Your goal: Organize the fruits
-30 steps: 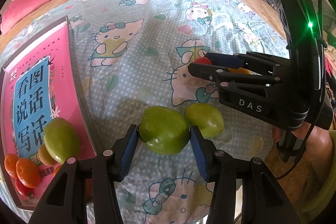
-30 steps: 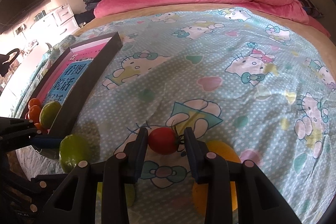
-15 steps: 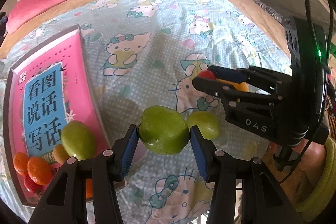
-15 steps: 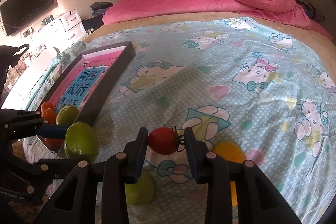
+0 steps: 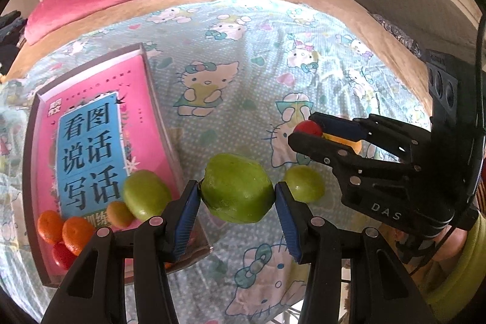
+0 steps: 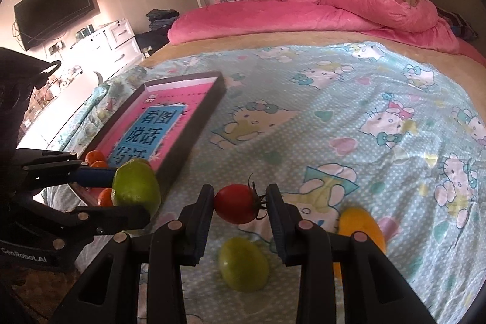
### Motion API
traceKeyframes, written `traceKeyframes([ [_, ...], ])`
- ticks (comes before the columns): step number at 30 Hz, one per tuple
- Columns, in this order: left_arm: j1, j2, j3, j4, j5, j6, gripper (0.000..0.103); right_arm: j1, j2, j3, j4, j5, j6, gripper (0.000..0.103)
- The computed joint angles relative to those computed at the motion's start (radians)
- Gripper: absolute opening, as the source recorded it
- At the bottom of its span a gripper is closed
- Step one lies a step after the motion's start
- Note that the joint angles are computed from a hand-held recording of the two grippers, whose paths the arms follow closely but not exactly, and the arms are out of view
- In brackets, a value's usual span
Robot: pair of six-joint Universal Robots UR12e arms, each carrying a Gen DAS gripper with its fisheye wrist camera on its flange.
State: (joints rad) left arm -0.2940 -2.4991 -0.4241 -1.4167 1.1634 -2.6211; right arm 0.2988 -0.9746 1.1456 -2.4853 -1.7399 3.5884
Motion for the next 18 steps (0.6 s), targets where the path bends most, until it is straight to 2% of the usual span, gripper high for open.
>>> traceKeyframes([
  [18, 0.036, 0.030, -0.051, 0.057, 0.011, -0.071, 0.052, 0.025, 0.034, -0.064, 0.007, 0.055, -0.038, 0.036],
])
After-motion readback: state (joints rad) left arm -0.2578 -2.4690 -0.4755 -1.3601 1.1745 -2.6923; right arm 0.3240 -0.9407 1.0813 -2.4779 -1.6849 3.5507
